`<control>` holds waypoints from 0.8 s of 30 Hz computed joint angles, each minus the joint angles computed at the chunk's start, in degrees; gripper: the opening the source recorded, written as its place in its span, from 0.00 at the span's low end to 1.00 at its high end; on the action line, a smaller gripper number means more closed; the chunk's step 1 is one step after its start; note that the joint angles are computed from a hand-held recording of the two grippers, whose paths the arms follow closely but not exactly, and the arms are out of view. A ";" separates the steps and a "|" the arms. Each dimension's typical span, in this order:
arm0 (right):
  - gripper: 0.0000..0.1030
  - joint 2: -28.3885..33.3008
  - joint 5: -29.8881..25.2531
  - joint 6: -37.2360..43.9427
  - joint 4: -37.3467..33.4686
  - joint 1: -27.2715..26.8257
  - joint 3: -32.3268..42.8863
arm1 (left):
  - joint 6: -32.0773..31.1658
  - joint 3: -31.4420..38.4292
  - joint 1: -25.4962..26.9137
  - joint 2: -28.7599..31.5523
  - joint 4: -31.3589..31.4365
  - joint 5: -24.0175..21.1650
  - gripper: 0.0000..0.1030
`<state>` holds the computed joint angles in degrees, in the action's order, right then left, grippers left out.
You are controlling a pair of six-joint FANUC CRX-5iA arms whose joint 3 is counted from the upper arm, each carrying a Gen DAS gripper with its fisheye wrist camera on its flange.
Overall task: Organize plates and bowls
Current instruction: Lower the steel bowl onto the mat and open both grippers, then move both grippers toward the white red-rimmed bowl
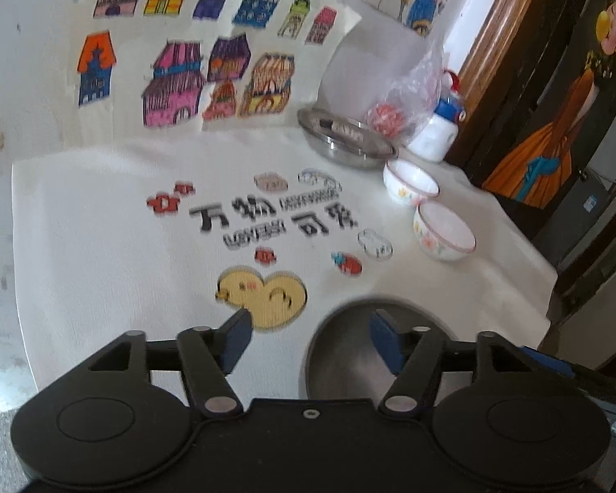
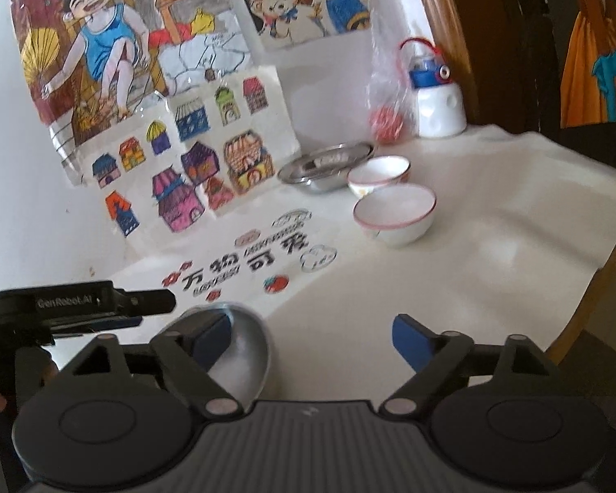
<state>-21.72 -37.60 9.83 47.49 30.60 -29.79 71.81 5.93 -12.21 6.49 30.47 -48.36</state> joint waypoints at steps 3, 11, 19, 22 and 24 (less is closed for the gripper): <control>0.94 0.56 1.23 0.76 1.00 -1.90 0.26 | 0.21 2.05 -0.39 1.11 -0.36 1.01 0.71; 1.00 4.37 5.08 5.45 1.10 -7.79 2.35 | 0.68 10.60 -2.22 7.16 -1.19 1.13 0.82; 1.00 10.42 7.85 3.28 3.60 -15.52 4.92 | 1.68 24.92 -5.04 17.70 -3.99 -3.29 0.93; 1.00 12.90 8.60 2.32 3.72 -18.22 6.39 | 2.37 33.00 -6.24 23.23 -5.71 -7.44 0.93; 1.00 14.62 8.45 3.73 2.64 -19.43 7.78 | 2.63 38.29 -7.05 26.81 -6.63 -9.96 0.94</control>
